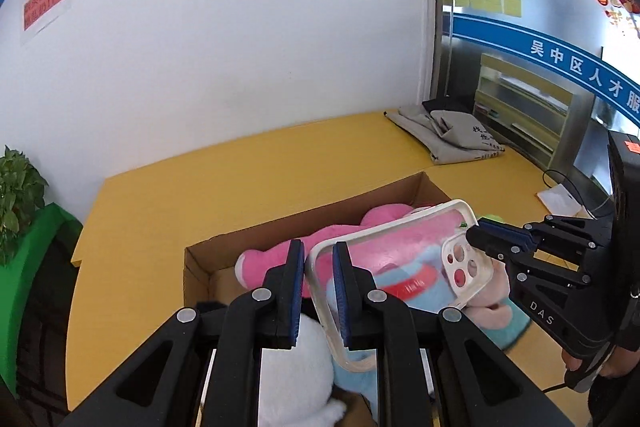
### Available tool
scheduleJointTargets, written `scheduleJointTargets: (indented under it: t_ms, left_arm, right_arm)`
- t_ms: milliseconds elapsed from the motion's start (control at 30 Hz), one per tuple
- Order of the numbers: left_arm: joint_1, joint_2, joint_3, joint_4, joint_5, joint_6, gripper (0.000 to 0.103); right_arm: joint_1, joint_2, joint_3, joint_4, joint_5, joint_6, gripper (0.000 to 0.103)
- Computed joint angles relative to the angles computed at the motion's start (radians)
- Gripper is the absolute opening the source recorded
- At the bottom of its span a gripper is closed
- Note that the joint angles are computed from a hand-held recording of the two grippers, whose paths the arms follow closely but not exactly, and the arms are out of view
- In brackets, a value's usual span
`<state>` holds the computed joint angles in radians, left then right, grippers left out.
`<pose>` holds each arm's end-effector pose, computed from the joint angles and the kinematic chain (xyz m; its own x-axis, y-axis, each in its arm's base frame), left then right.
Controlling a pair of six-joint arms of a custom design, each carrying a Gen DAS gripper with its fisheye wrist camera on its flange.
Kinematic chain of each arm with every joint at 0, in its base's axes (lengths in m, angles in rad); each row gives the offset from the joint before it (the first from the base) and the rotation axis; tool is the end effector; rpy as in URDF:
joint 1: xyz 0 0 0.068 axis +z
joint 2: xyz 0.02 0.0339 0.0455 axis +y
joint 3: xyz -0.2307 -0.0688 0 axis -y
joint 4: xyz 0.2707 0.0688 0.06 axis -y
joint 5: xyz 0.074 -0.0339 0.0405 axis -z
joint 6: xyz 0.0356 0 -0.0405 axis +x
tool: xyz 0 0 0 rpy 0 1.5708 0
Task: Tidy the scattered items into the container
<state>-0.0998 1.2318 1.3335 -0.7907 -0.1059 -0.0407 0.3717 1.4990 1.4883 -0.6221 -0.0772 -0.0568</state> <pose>0.2899 -0.0252 0.3487 -0.6328 0.0227 -0.7740 -0.0079 0.9993 0.0357 0.3373 0.1344 0.3360 -0.5263 -0.2659 -0.8077 -0.4507 0.8927 -0.0002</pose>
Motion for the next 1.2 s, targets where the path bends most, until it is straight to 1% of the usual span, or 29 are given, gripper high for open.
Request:
scheduleJointTargets:
  t_ms: [67, 167, 233, 300, 367, 400, 433, 467, 500, 533, 567, 600, 633, 667, 700, 733, 767, 833, 900, 933, 967, 1033, 1100, 1133, 1167, 1200]
  left_arm:
    - [0.031, 0.152, 0.062, 0.035, 0.028, 0.012, 0.014]
    - [0.057, 0.356, 0.121, 0.064, 0.067, -0.008, 0.014]
    - [0.064, 0.436, 0.124, 0.087, 0.091, -0.027, 0.015]
    - [0.071, 0.442, 0.09, 0.138, 0.109, -0.038, 0.015]
    - [0.079, 0.396, 0.056, 0.151, 0.135, -0.052, 0.016]
    - [0.077, 0.369, 0.044, 0.147, 0.137, -0.067, 0.019]
    - [0.073, 0.334, 0.025, 0.148, 0.129, -0.081, 0.023]
    - [0.073, 0.284, -0.003, 0.153, 0.117, -0.09, 0.036]
    - [0.071, 0.222, -0.038, 0.157, 0.1, -0.101, 0.057]
    - [0.069, 0.164, -0.07, 0.161, 0.083, -0.113, 0.066]
    - [0.065, 0.092, -0.111, 0.165, 0.073, -0.126, 0.079]
    - [0.057, 0.004, -0.159, 0.164, 0.069, -0.142, 0.087]
    - [0.044, -0.083, -0.204, 0.155, 0.067, -0.155, 0.09]
    - [0.016, -0.178, -0.25, 0.136, 0.05, -0.17, 0.096]
    - [-0.022, -0.267, -0.289, 0.11, 0.016, -0.186, 0.102]
    - [-0.069, -0.341, -0.32, 0.086, -0.036, -0.203, 0.103]
    - [-0.141, -0.419, -0.355, 0.056, -0.118, -0.232, 0.103]
    - [-0.32, -0.547, -0.414, -0.024, -0.296, -0.326, 0.103]
    - [-0.512, -0.628, -0.46, -0.113, -0.458, -0.454, 0.103]
    - [-0.612, -0.641, -0.473, -0.164, -0.545, -0.541, 0.103]
    - [-0.72, -0.637, -0.481, -0.232, -0.637, -0.652, 0.103]
    - [-0.921, -0.597, -0.481, -0.404, -0.783, -0.914, 0.103]
    - [-1.077, -0.509, -0.46, -0.58, -0.859, -1.188, 0.103]
    - [-1.133, -0.469, -0.447, -0.653, -0.875, -1.299, 0.103]
    - [-1.174, -0.433, -0.438, -0.701, -0.878, -1.387, 0.103]
    - [-1.207, -0.407, -0.432, -0.733, -0.875, -1.451, 0.103]
  right_arm:
    - [-0.023, 0.174, 0.144, -0.039, -0.012, 0.02, 0.007]
    - [-0.039, 0.388, 0.31, -0.122, 0.006, 0.029, 0.006]
    - [-0.04, 0.457, 0.343, -0.142, 0.039, 0.024, 0.006]
    - [-0.04, 0.438, 0.303, -0.105, 0.063, 0.005, 0.006]
    - [-0.045, 0.401, 0.276, -0.093, 0.046, 0.005, 0.007]
    - [-0.047, 0.388, 0.272, -0.09, 0.037, 0.004, 0.008]
    - [-0.053, 0.358, 0.247, -0.08, 0.028, 0.004, 0.014]
    - [-0.059, 0.324, 0.22, -0.07, 0.014, 0.003, 0.021]
    - [-0.064, 0.283, 0.186, -0.061, -0.003, 0.004, 0.043]
    - [-0.074, 0.216, 0.123, -0.043, -0.023, -0.001, 0.069]
    - [-0.077, 0.169, 0.081, -0.031, -0.028, -0.002, 0.078]
    - [-0.079, 0.106, 0.025, -0.02, -0.024, -0.008, 0.08]
    - [-0.082, 0.037, -0.037, -0.016, -0.021, -0.02, 0.08]
    - [-0.087, -0.039, -0.106, -0.01, -0.032, -0.027, 0.08]
    - [-0.093, -0.1, -0.162, -0.006, -0.045, -0.027, 0.08]
    - [-0.096, -0.173, -0.226, -0.01, -0.059, -0.022, 0.08]
    - [-0.099, -0.246, -0.293, -0.014, -0.073, -0.018, 0.08]
    - [-0.103, -0.39, -0.421, -0.029, -0.086, -0.003, 0.08]
    - [-0.112, -0.516, -0.537, -0.035, -0.093, 0.019, 0.08]
    - [-0.114, -0.576, -0.588, -0.047, -0.096, 0.024, 0.08]
    - [-0.112, -0.631, -0.631, -0.059, -0.092, 0.025, 0.08]
    - [-0.107, -0.729, -0.699, -0.087, -0.063, 0.027, 0.08]
    - [-0.112, -0.81, -0.746, -0.118, -0.053, 0.028, 0.08]
    - [-0.121, -0.837, -0.757, -0.137, -0.055, 0.029, 0.08]
    - [-0.126, -0.859, -0.764, -0.158, -0.058, 0.03, 0.08]
    - [-0.128, -0.882, -0.77, -0.176, -0.06, 0.031, 0.08]
